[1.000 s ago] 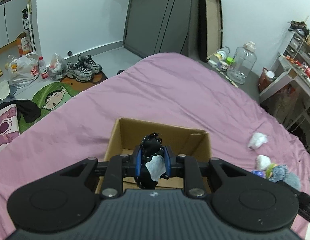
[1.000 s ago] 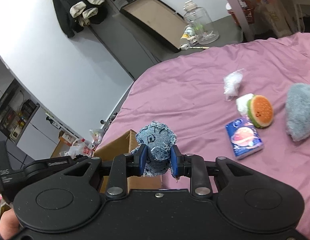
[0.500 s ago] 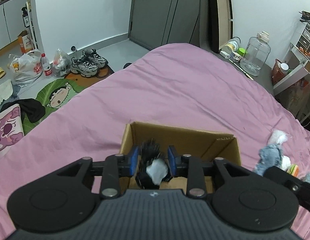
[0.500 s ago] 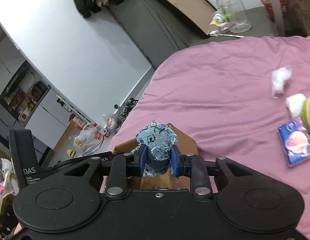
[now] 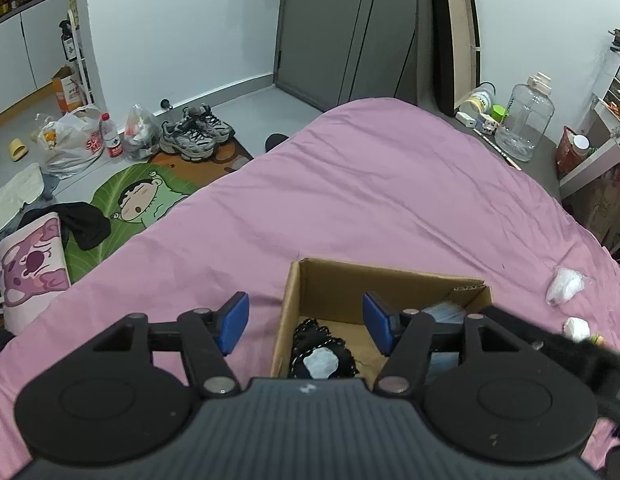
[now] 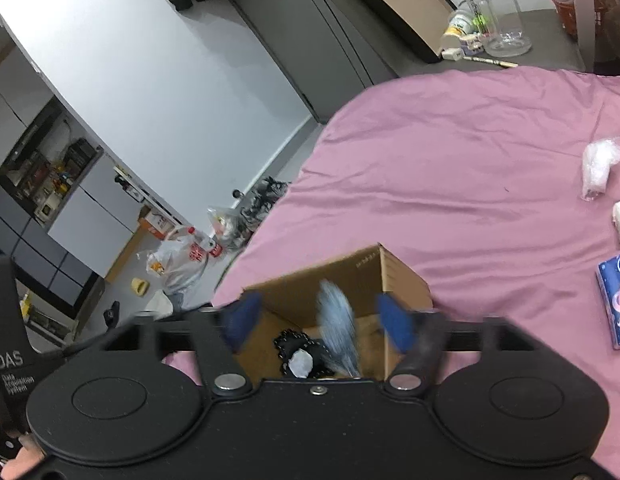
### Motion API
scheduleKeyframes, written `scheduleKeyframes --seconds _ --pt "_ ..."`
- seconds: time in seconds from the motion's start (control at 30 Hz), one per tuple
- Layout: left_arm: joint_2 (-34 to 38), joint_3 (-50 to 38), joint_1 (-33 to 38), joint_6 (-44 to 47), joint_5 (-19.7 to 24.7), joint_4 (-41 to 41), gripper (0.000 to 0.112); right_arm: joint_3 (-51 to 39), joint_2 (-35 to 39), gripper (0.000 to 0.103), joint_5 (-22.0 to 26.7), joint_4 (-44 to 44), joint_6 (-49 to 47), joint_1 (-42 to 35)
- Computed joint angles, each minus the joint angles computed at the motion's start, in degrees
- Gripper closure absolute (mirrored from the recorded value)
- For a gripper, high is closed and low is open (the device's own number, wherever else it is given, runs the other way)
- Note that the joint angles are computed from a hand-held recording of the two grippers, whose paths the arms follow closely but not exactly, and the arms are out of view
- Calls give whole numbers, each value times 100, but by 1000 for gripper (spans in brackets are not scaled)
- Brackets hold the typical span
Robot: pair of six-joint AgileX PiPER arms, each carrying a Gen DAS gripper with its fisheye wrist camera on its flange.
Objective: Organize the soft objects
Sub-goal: 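Carry both plushes over the cardboard box and open both grippers, then move the left gripper to the blue tissue pack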
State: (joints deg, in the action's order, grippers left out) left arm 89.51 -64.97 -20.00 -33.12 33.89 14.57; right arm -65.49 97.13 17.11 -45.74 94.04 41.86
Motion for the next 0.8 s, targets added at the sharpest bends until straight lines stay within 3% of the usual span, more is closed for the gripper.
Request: scheduleKeyframes --seconds 0.1,0.2,0.47,0.6,0.8 --pt "-85 -34 25 220 158 -227 37 42 -197 31 255 506 -622 -16" --pt "-191 -35 -57 50 307 -166 35 182 -470 30 484 929 -1137 -57" --pt "-317 -234 -614 -201 822 67 24 766 -1426 21 1108 1057 -1560 -167" --pt "-403 -363 -943 -411 1016 202 12 1011 -1853 15 1432 942 -1587 -244" --pt "-445 -557 -1495 -857 1215 473 9 1453 -2563 5 1789 1027 -1840 -411"
